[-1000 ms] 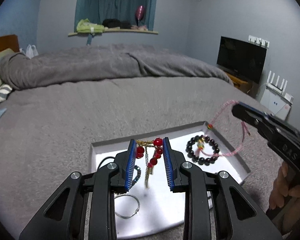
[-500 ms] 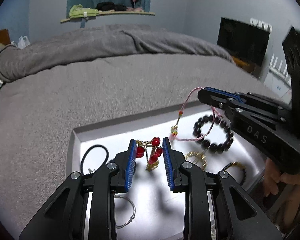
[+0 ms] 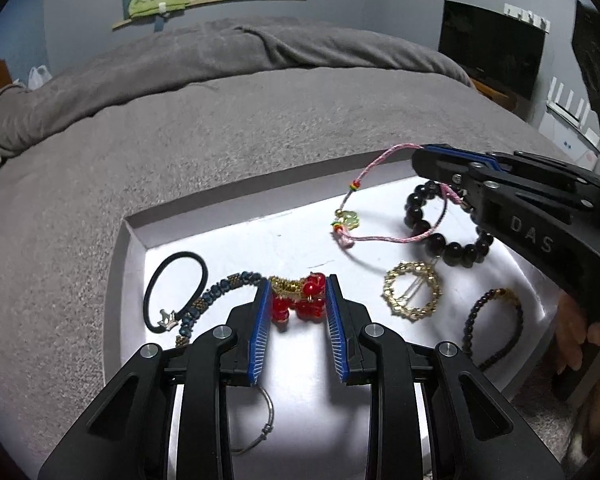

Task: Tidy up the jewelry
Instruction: 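Carry both items into the box and open both tools to release them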

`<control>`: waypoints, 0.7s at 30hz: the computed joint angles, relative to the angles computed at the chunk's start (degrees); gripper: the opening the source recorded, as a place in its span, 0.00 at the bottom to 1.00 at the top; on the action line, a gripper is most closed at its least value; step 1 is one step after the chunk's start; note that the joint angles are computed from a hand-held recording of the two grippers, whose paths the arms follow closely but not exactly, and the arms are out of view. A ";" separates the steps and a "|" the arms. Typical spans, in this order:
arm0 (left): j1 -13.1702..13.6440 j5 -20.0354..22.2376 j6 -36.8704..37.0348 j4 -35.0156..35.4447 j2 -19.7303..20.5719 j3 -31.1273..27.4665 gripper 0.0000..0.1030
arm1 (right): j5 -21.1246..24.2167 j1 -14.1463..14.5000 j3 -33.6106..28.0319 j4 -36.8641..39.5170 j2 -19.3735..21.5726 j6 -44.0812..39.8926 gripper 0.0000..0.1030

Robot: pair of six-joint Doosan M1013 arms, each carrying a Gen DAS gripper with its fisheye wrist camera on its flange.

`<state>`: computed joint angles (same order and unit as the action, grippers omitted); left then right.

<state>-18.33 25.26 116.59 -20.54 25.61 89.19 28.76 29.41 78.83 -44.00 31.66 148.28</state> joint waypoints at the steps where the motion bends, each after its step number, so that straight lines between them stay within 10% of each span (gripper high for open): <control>1: 0.08 0.40 0.19 -0.27 0.14 -0.12 0.28 | 0.14 -0.08 -0.10 0.78 0.08 -0.51 0.06; 14: -0.37 0.19 0.07 0.59 0.39 -0.30 0.30 | -0.10 -0.47 -0.05 2.55 0.14 -0.66 0.10; 21: -0.43 -1.04 -0.71 1.02 -0.13 0.46 0.41 | -1.02 -0.34 0.79 -0.26 -0.41 2.54 0.39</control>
